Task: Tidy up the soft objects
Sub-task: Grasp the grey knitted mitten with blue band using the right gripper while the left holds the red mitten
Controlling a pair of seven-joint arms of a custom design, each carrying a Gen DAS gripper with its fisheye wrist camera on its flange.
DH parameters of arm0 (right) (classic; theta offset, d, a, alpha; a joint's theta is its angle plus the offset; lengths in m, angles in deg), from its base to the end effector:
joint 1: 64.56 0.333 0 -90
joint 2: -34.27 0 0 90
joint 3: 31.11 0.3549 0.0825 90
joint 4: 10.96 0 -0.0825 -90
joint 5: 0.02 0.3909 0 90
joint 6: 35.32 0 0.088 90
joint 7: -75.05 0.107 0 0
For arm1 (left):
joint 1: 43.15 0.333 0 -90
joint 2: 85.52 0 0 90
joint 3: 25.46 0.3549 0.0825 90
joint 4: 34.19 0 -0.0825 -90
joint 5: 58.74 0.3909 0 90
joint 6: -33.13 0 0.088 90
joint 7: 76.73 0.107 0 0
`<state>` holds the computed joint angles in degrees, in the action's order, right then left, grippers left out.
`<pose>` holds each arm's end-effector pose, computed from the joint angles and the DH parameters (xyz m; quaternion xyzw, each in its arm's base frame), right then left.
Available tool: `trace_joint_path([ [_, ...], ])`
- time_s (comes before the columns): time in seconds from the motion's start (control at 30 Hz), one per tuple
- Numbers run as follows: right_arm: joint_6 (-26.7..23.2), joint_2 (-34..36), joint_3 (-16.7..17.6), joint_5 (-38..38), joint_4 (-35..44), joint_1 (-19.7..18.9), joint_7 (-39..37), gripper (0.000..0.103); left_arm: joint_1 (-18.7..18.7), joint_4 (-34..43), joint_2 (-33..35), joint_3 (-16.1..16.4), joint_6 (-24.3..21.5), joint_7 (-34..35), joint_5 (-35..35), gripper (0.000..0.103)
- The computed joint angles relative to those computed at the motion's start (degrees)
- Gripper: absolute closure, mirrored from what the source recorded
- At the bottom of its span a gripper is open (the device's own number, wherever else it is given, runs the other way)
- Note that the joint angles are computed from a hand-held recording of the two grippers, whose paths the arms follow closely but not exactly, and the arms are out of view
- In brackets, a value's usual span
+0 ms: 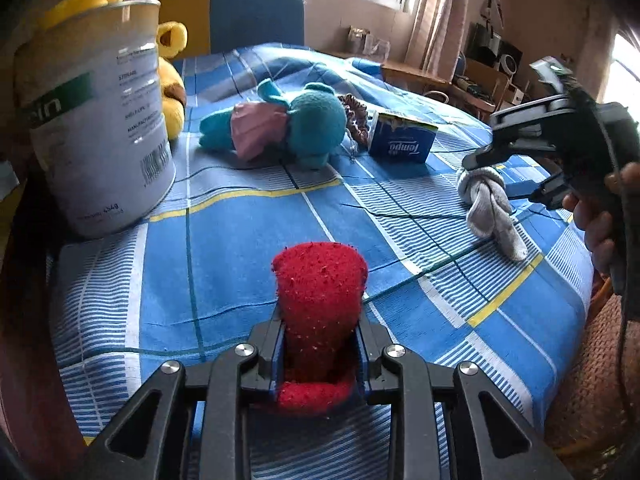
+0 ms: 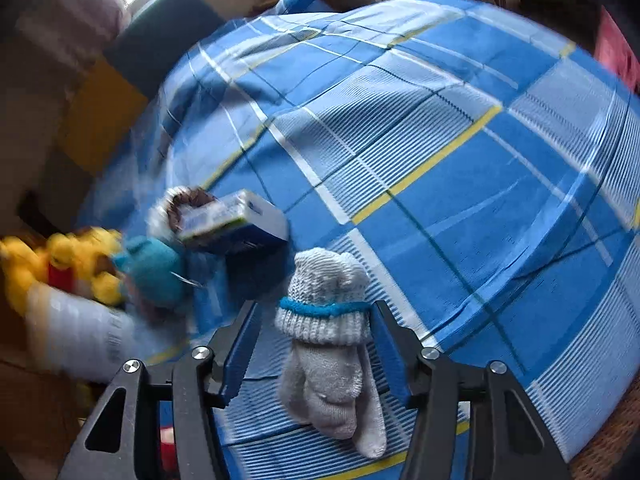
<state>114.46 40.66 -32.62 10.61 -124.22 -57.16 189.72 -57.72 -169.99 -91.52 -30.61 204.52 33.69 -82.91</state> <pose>0.6287 0.0614 0.5062 -0.5073 0.8194 -0.0724 0.2568 0.5093 -0.1529 0.4814 -0.5497 0.7531 -0.3144 0.1783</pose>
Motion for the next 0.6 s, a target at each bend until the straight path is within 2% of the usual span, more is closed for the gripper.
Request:
trace_joint_path([
  [0.07,-3.64,1.52,-0.06,-3.38,2.01,0.58,-0.55,0.048,0.93,-0.62,0.22,-1.08,1.91,-2.46,3.83,0.075],
  [0.1,-5.51,2.25,-0.30,-6.37,2.92,1.21,0.01,0.053,0.80,-1.02,0.15,-1.05,2.73,-2.73,4.37,0.075],
  [0.2,-6.25,2.60,-0.77,-13.22,3.49,2.85,1.89,0.056,-0.15,-0.72,0.89,-0.31,3.65,-2.32,4.08,0.075],
  [0.4,-6.40,2.47,-0.53,-13.06,3.13,2.68,1.36,0.056,-1.84,-0.59,1.13,0.79,4.43,2.80,-2.06,0.075],
  [0.6,-8.15,2.79,-0.99,-21.42,3.56,4.39,2.86,0.055,-3.13,-0.65,1.04,1.40,5.14,7.02,-7.80,0.075],
])
